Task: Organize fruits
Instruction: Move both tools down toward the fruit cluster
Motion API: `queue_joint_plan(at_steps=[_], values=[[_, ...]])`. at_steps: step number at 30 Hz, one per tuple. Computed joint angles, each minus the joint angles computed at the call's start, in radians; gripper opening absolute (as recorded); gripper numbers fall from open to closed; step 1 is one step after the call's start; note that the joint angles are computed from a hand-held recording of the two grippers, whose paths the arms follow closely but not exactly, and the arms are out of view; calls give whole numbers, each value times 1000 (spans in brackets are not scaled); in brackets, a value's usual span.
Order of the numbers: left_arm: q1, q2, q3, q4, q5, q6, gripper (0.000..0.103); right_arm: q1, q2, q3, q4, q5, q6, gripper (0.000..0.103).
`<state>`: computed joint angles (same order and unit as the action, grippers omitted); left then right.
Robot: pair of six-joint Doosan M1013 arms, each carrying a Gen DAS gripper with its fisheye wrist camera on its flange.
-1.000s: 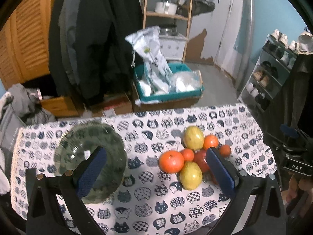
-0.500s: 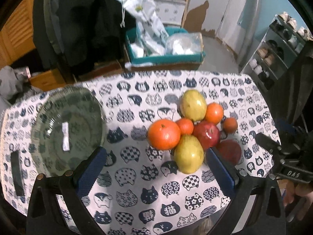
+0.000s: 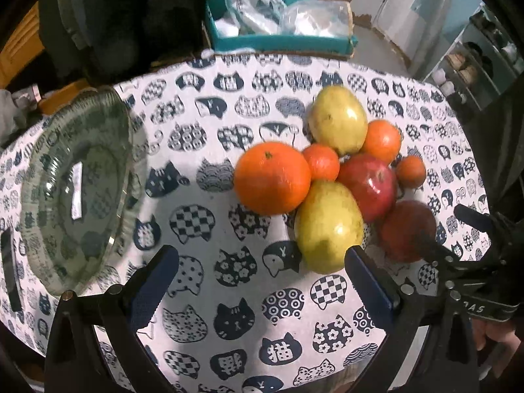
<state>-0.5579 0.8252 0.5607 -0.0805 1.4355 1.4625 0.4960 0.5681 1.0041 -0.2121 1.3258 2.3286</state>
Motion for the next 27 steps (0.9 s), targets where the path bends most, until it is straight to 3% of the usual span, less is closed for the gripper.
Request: queue_joint_plan(at_steps=[6,12,27], values=[[-5,-6,34,-11,-5,-13,102,-7,18,-2,30,11,-22,96],[-8,-3,34,-23,-12,-9,102,-19,32,4,93,1,-54,77],[-18,62,-63,-88,43,-14,102,-23,-21,72,-1,-37,20,76]])
